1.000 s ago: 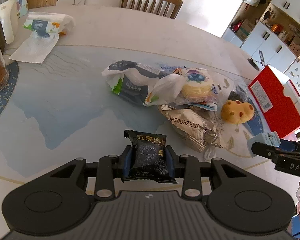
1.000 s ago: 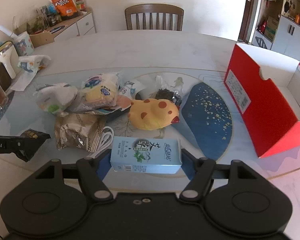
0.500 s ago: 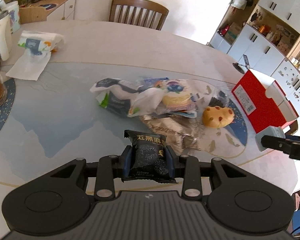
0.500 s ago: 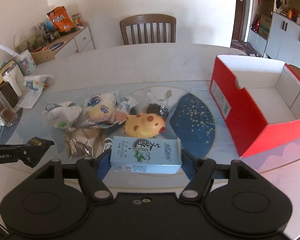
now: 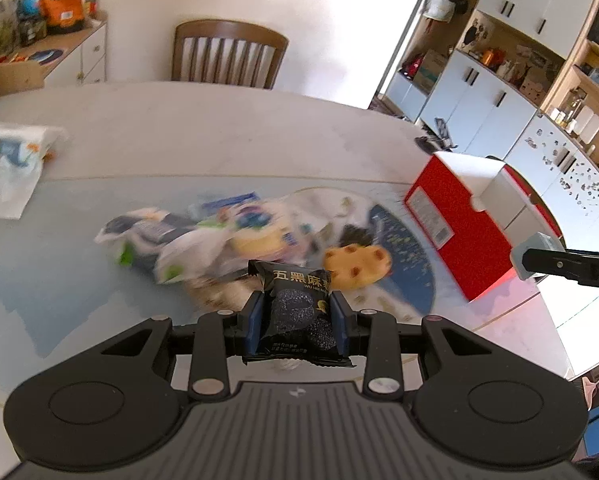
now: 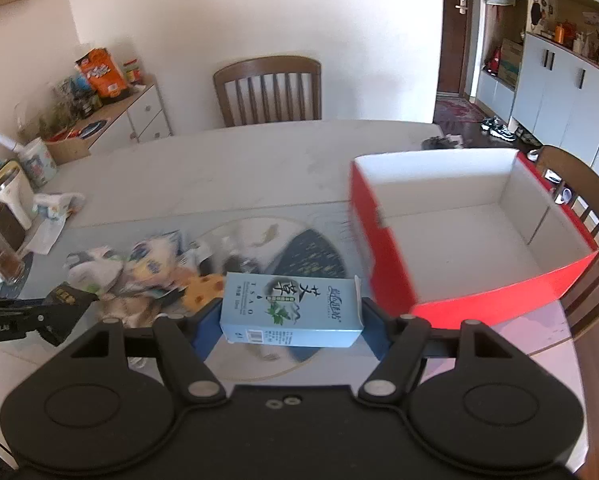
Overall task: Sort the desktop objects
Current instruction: 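Carry the black packet and blue carton with both grippers over the red shoebox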
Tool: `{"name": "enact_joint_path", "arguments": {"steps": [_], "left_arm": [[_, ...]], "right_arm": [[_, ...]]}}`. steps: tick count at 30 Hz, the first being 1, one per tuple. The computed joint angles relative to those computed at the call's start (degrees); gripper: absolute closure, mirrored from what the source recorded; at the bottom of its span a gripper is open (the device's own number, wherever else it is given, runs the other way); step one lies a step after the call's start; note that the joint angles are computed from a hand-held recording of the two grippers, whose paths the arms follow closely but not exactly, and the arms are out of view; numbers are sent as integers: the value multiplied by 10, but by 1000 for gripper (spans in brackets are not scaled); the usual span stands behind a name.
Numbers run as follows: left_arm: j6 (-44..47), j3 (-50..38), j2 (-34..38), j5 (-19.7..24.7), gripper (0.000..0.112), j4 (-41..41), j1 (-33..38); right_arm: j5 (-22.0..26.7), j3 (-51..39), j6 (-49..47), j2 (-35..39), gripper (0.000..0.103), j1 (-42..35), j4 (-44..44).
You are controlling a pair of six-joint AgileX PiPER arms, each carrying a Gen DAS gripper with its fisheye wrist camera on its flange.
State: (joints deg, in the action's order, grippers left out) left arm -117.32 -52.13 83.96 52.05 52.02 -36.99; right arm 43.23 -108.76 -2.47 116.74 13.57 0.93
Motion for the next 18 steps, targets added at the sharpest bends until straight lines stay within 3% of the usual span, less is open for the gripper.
{"name": "enact_joint_path", "arguments": {"steps": [18], "left_arm": [[217,-348,220,-14,79,-38,62]], "right_arm": [[91,-190,-117,89,33,-123,85]]}}
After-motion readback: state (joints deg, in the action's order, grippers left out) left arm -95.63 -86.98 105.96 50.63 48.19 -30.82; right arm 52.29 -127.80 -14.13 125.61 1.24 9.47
